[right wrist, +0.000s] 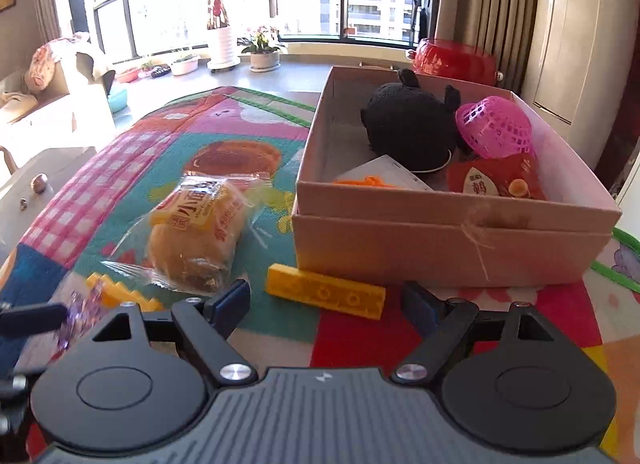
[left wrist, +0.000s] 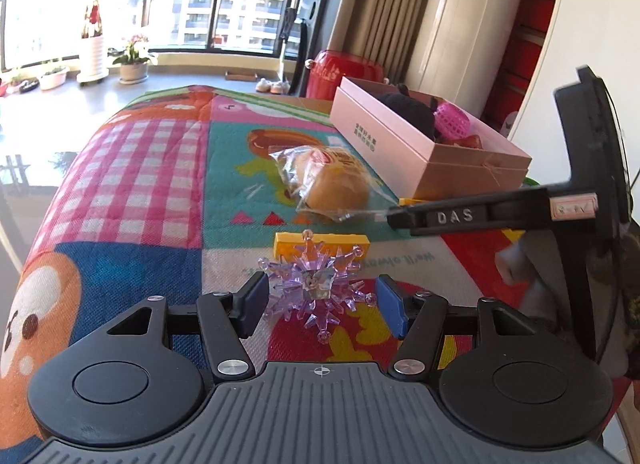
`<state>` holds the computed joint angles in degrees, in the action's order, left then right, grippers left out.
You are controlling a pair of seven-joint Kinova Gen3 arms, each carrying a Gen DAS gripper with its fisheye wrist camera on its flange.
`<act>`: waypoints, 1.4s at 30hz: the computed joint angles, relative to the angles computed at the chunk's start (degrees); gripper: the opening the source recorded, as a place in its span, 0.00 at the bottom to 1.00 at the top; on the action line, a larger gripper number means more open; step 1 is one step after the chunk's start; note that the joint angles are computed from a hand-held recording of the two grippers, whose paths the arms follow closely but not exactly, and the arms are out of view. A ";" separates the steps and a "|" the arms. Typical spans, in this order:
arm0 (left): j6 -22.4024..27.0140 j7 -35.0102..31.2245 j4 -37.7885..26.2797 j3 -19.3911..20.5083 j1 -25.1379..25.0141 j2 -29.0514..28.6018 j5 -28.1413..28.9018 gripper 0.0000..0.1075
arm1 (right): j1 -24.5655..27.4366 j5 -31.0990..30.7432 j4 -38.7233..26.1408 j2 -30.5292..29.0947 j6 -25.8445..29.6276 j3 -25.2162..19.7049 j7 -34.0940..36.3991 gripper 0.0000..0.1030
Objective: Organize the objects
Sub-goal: 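Grasp the purple crystal snowflake with the left gripper while the right grasps a long yellow brick, then drop the snowflake into the box with the left gripper while the right drops the yellow brick in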
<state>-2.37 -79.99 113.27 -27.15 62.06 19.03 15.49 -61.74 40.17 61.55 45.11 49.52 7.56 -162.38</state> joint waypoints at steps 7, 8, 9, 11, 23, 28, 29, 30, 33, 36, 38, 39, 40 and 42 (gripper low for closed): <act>1.85 6.17 -1.00 -3.81 5.09 0.48 -6.63 0.59 | -3.02 2.75 4.74 -3.50 2.66 0.66 -1.13 0.62; 1.95 7.12 -0.98 -2.18 4.09 0.12 -8.34 0.59 | -3.43 3.40 6.51 -4.71 2.73 0.48 -2.33 0.62; 2.22 7.43 -1.05 -0.45 3.09 -0.32 -9.34 0.59 | -3.70 4.12 8.58 -6.12 2.35 0.13 -3.61 0.62; 2.28 6.35 -1.14 4.69 -0.42 -1.27 -10.05 0.59 | -4.78 6.55 13.21 -9.13 1.83 -0.36 -6.79 0.62; 10.28 6.02 -21.06 13.69 -7.64 2.09 -17.42 0.59 | -8.97 21.98 30.99 -20.45 4.97 -3.66 -26.75 0.62; 8.81 1.67 -34.33 24.59 -19.57 11.52 -13.63 0.59 | -6.03 24.38 31.88 -20.78 5.11 -6.30 -29.44 0.62; 9.98 2.37 -36.89 24.69 -20.18 13.20 -14.01 0.57 | -5.35 24.43 31.59 -20.71 5.45 -6.87 -29.66 0.62; 10.98 4.00 -38.38 23.72 -19.87 14.09 -14.47 0.56 | -4.63 24.64 31.45 -20.75 5.59 -7.41 -29.96 0.62; 8.53 4.88 -36.49 20.39 -18.40 13.36 -11.30 0.56 | -3.00 26.24 31.29 -21.45 6.65 -8.84 -30.80 0.62; 2.27 1.40 -29.72 19.26 -18.02 10.34 -7.18 0.56 | -0.46 27.84 29.73 -21.99 6.94 -10.11 -29.89 0.62; -0.82 2.64 -25.21 15.17 -15.24 8.40 -6.83 0.56 | 1.81 29.49 27.63 -21.91 5.90 -10.69 -29.03 0.62; -1.63 3.58 -23.19 13.87 -14.48 7.45 -7.13 0.56 | 2.74 30.44 26.39 -21.71 4.78 -10.45 -28.68 0.62; -2.19 4.75 -21.30 12.56 -13.73 6.52 -7.80 0.56 | 3.93 30.96 25.00 -21.50 2.97 -10.16 -28.03 0.62; -2.50 4.38 -17.79 10.70 -12.83 4.68 -6.75 0.56 | 8.84 29.98 21.39 -20.85 -1.69 -11.85 -24.34 0.78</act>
